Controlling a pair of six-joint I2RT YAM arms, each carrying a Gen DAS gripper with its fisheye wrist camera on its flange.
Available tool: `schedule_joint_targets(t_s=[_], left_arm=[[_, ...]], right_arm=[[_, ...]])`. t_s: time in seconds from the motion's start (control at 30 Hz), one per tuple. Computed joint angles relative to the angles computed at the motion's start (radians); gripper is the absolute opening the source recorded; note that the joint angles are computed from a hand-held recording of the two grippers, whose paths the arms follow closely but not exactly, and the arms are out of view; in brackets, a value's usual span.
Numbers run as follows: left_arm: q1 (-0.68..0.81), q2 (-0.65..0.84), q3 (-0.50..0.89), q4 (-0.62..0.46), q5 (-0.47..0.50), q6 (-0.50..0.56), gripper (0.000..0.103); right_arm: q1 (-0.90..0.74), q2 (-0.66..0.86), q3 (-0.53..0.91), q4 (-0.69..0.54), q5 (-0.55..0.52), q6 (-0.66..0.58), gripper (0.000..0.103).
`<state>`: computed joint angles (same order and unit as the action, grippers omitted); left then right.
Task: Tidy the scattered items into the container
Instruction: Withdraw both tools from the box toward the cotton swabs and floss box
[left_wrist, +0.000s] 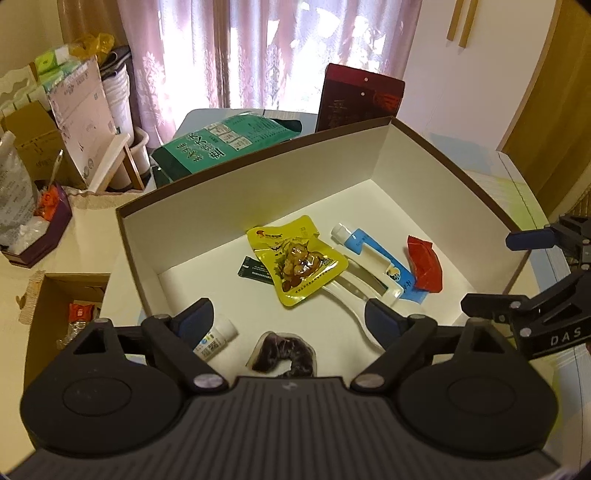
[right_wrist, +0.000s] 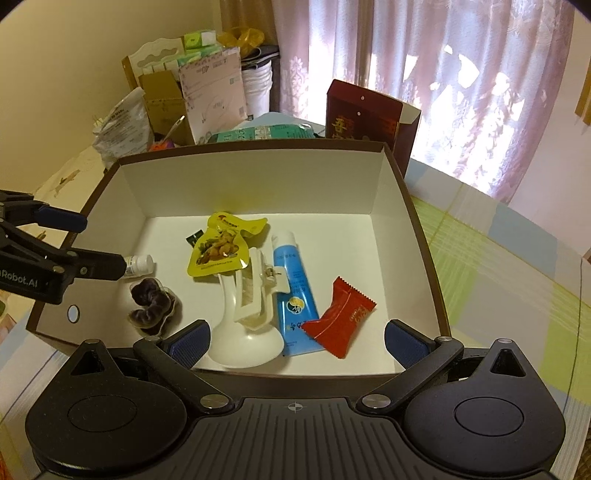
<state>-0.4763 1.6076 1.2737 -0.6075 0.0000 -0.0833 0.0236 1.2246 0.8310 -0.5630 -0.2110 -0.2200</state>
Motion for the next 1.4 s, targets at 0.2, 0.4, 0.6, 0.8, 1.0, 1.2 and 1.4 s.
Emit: schedule_joint_targets(t_s=[0.2,0.4,0.6,0.8,1.0,1.2,1.4], left_arm=[[-0.036,-0.076,-0.046,-0.014,-0.049,-0.025,0.088],[-0.075,-0.153,-0.088,-0.041,-0.098,-0.058,0.09],[-0.134,-0.229,-0.132,-0.078,-0.158,-0.111,0.091],[-0.209,-0.304,-0.171,-0.118,-0.22,-0.18,0.092],[-0.294,-0.362,-0.188,-0.164,-0.289,-0.257,0.093],[-0.367,-0.401,-0.19,-0.216,-0.353,-0.333,0.094],[-0.442,-0.415,-0.192,-0.261,-0.405,-0.41,0.094]], right_arm=[[-0.006,-0.078,-0.026,-0.03,-0.01,0.006,0.103],[-0.027,-0.181,-0.063,-0.084,-0.036,-0.009,0.103],[-0.06,-0.292,-0.088,-0.164,-0.066,-0.047,0.103],[-0.105,-0.38,-0.093,-0.242,-0.11,-0.093,0.103],[-0.156,-0.453,-0.086,-0.324,-0.165,-0.152,0.103],[-0.263,-0.522,-0.091,-0.419,-0.248,-0.264,0.103],[-0.465,-0.555,-0.108,-0.53,-0.359,-0.439,0.103]])
